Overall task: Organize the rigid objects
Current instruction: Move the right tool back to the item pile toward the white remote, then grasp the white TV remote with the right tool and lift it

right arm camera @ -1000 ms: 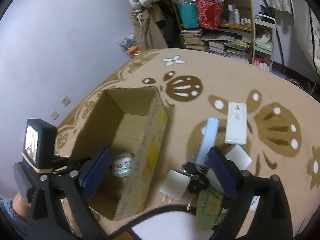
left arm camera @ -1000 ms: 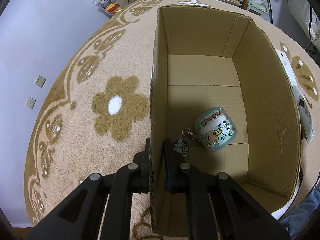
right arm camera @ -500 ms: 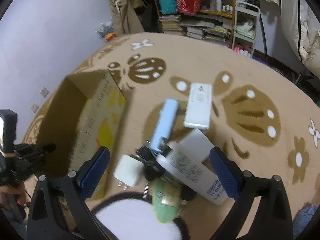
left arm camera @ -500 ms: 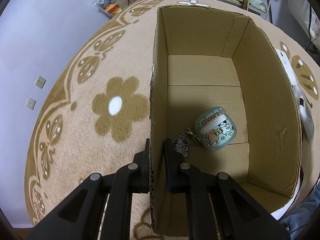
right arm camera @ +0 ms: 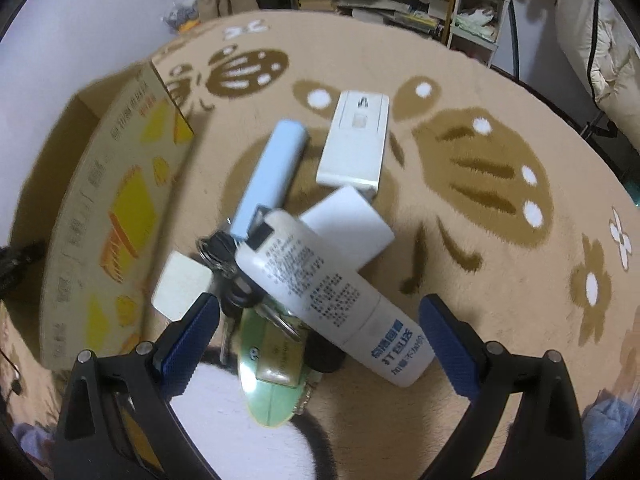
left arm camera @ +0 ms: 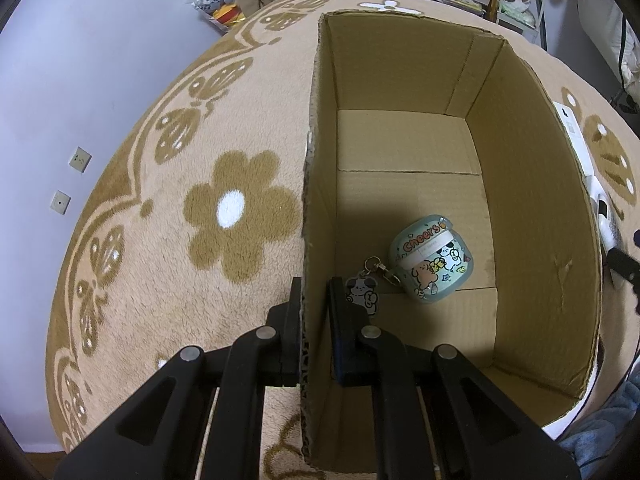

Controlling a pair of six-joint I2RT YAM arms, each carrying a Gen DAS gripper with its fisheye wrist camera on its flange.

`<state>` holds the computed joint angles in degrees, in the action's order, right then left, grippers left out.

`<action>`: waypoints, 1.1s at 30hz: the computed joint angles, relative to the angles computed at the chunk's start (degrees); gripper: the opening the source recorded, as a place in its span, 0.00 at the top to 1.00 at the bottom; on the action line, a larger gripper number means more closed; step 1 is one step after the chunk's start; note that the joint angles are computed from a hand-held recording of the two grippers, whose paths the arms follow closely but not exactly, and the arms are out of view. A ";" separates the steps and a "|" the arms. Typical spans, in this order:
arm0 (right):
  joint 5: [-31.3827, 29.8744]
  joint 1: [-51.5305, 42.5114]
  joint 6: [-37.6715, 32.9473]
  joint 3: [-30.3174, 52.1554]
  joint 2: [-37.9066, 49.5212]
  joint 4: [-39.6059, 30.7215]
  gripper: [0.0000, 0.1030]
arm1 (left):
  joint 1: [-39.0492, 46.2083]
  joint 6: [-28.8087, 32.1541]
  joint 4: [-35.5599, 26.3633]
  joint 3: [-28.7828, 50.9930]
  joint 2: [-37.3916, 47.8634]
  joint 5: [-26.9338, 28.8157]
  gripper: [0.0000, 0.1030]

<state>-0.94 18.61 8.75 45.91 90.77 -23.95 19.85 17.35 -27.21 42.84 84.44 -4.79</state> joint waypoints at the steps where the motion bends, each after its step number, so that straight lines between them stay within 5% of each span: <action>1: 0.08 0.20 -0.18 0.10 0.72 -0.13 0.00 | 0.04 0.04 0.00 0.01 0.00 0.02 0.90; 16: 4.07 1.05 0.82 -0.39 6.15 4.39 0.07 | 0.80 -0.76 -1.00 0.72 0.40 1.23 0.91; 28: 7.69 1.99 -0.49 1.96 8.22 1.87 0.30 | 0.73 0.24 -0.54 0.56 0.40 1.08 0.91; 33: 4.90 0.54 0.02 1.61 6.72 0.75 0.48 | 0.41 0.29 -0.37 0.42 0.36 0.67 0.90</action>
<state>3.96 19.16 8.77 47.52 97.50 -23.20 20.26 17.64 -27.57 43.26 84.81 -4.12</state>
